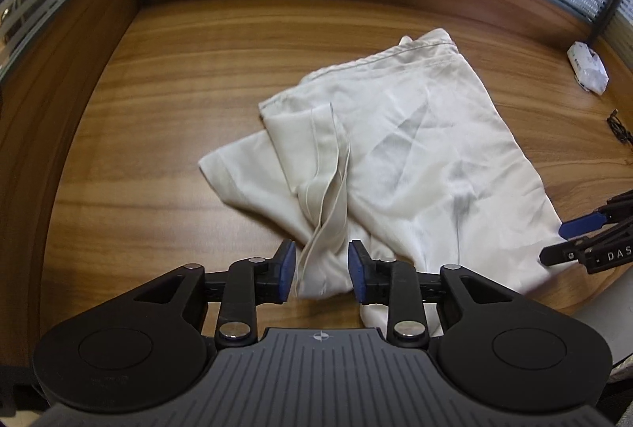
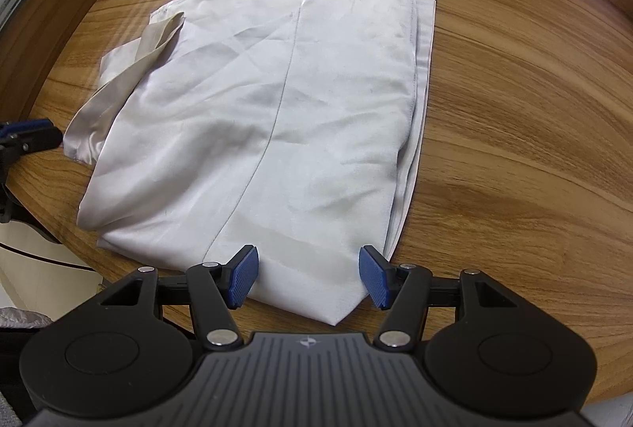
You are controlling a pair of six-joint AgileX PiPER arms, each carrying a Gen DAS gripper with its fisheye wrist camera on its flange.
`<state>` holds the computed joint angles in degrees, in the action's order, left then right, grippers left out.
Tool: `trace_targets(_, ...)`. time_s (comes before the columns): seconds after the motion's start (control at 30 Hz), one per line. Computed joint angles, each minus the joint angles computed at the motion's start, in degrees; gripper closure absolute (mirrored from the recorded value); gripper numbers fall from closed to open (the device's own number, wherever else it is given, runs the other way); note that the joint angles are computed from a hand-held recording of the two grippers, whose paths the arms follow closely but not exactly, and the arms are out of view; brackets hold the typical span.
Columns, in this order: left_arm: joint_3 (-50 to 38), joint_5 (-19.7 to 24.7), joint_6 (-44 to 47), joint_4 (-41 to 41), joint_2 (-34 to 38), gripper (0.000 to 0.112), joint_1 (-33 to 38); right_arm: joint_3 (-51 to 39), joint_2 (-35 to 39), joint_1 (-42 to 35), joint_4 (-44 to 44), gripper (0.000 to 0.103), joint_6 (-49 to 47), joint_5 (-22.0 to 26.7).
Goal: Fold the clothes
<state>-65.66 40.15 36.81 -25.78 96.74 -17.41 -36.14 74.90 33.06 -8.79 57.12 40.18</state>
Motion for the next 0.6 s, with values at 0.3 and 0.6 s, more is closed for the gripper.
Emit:
trace_targets(0.3,-7.7,0.11,-2.53,1.76,6.78,0.076,-3.25,0.14,0.2,0.31,-1.4,0.039,3.28,-0.63)
trace_targets(0.6,-14.0,-1.47,-6.81,5.56,13.8,0.076,-7.41,0.71,-0.16,0.87,-2.24,0.039,6.69,-0.46)
